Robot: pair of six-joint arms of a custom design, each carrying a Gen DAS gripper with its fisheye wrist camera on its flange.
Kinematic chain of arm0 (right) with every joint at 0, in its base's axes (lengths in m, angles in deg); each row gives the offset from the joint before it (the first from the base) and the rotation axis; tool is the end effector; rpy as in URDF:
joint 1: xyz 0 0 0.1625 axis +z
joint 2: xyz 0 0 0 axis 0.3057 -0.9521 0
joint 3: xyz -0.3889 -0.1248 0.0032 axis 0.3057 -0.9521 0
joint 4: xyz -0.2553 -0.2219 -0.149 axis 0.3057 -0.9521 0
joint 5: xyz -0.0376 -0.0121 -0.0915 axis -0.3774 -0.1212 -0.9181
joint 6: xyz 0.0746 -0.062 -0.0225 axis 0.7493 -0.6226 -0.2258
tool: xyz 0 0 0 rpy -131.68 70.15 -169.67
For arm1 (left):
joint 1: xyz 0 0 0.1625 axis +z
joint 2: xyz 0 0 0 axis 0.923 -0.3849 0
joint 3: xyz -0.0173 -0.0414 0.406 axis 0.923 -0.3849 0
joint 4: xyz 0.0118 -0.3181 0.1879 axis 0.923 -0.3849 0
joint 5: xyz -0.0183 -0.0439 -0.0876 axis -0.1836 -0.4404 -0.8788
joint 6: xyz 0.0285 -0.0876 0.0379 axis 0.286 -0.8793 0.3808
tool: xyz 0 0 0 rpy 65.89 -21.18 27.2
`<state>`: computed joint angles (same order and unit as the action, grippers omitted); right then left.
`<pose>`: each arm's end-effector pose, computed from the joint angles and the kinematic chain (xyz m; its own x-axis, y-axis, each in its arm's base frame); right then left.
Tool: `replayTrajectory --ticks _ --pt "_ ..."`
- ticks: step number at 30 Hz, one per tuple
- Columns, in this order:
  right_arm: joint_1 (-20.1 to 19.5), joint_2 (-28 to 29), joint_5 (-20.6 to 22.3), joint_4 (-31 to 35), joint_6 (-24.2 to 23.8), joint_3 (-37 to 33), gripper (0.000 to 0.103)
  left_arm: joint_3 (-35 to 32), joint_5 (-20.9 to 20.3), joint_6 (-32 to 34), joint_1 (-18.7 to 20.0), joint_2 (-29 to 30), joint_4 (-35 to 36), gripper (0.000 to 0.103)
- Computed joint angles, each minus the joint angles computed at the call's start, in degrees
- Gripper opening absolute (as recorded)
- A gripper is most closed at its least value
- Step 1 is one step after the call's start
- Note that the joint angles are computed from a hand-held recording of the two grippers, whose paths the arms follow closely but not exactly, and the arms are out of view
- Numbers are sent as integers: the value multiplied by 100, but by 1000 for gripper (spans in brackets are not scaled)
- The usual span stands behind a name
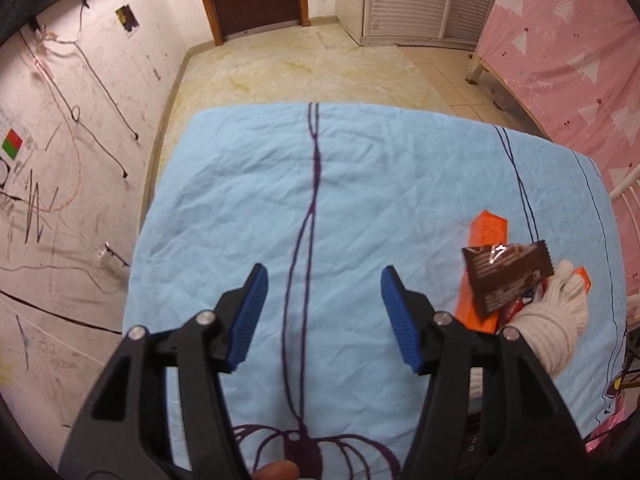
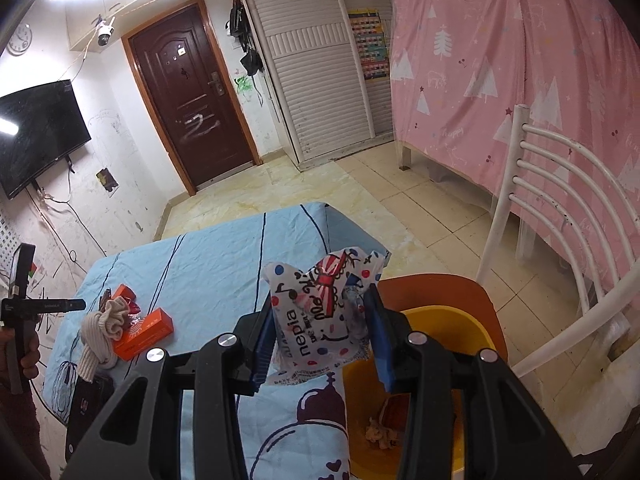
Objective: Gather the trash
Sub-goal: 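Grasp the cream knit scarf with the left tool while the right tool holds the bag over the bin, then carry the scarf to the yellow bin and open both tools to drop scarf and bag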
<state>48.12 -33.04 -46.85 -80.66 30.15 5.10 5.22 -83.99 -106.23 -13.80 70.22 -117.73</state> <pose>-0.2017 -0.8136 0.3953 -0.7852 -0.3805 0.4885 -0.6040 0.6442 -0.4692 -0.2571 -0.7164 -0.0562 -0.6129 -0.4650 -0.6389 0.0115 0.8032 -0.5956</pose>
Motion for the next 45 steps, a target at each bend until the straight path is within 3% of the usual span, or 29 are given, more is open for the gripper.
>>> replayTrajectory --ticks 5,8,14,25,36,37,40,45 --pt "-48 -66 71 -146 102 56 35 604 -367 780 -49 -221 -1387 56" --pt "-91 -56 109 -142 194 -38 35 389 -648 1519 -120 -27 -2011 57" --pt "-156 -176 164 -287 256 98 35 -1106 -835 2135 -186 815 -1450 61" --pt "-245 -25 241 -163 461 -291 35 -1110 -1079 2738 -446 1038 -1977 76" --pt "-313 91 103 -31 514 -474 35 -2262 -1060 2690 -311 1713 -818 79" --pt "-323 106 110 -4 510 -504 35 -2316 -1009 2694 -319 1752 -788 79" --pt "-349 129 122 39 500 -532 35 -2377 -848 2633 -363 1815 -647 57" --pt "-365 165 133 133 497 -580 35 -2026 -731 2509 -429 1655 -822 52"
